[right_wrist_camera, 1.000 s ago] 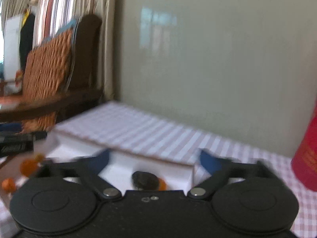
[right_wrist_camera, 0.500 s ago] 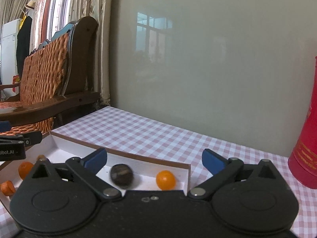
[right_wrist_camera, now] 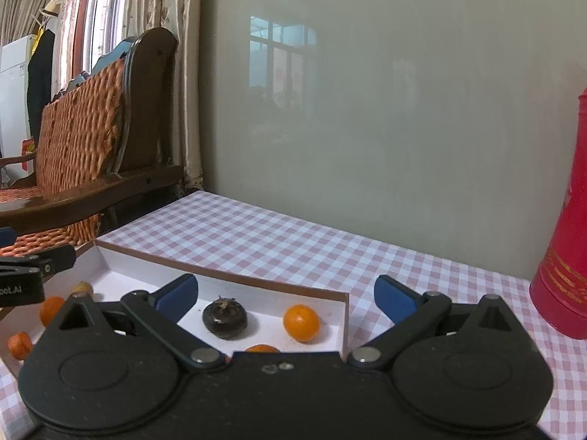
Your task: Organize fruits
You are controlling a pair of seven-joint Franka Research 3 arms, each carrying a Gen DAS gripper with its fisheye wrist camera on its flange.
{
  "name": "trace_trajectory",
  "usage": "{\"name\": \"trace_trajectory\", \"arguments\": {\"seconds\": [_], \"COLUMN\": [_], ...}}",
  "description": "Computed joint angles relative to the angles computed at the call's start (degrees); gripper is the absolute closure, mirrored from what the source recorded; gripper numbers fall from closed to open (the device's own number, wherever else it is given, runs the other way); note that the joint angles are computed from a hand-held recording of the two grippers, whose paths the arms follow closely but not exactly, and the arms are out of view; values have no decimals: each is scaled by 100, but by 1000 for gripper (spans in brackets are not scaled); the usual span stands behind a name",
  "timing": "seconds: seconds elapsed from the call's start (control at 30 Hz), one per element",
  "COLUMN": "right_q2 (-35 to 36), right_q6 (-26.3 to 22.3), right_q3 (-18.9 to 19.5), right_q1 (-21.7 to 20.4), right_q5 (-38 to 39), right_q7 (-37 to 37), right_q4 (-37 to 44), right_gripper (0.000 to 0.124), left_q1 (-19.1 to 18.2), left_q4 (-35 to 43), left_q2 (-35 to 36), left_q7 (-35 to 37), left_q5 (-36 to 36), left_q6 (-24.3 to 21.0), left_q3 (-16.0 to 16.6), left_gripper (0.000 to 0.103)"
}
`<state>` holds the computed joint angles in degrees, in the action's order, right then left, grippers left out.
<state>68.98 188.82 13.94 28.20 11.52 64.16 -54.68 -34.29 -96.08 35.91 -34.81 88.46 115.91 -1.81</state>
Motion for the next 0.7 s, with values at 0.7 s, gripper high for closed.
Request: {"name": "trace_trajectory", "arguments": {"seconds": [0.7], "right_q2": [-2897], "right_q6": [2466], "right_q3": [618], "right_q1": [-1132], "right_q5": [-1397], "right_q7": [1098], "right_q4": [-4971], "right_gripper": [27], "left_q1": [-686], "left_q4": [-721], "left_q2": [-819], "left_q7": [-116], "left_q5": [-148], "left_q6": [-1149], "left_q3": [-733], "left_gripper": [0]}}
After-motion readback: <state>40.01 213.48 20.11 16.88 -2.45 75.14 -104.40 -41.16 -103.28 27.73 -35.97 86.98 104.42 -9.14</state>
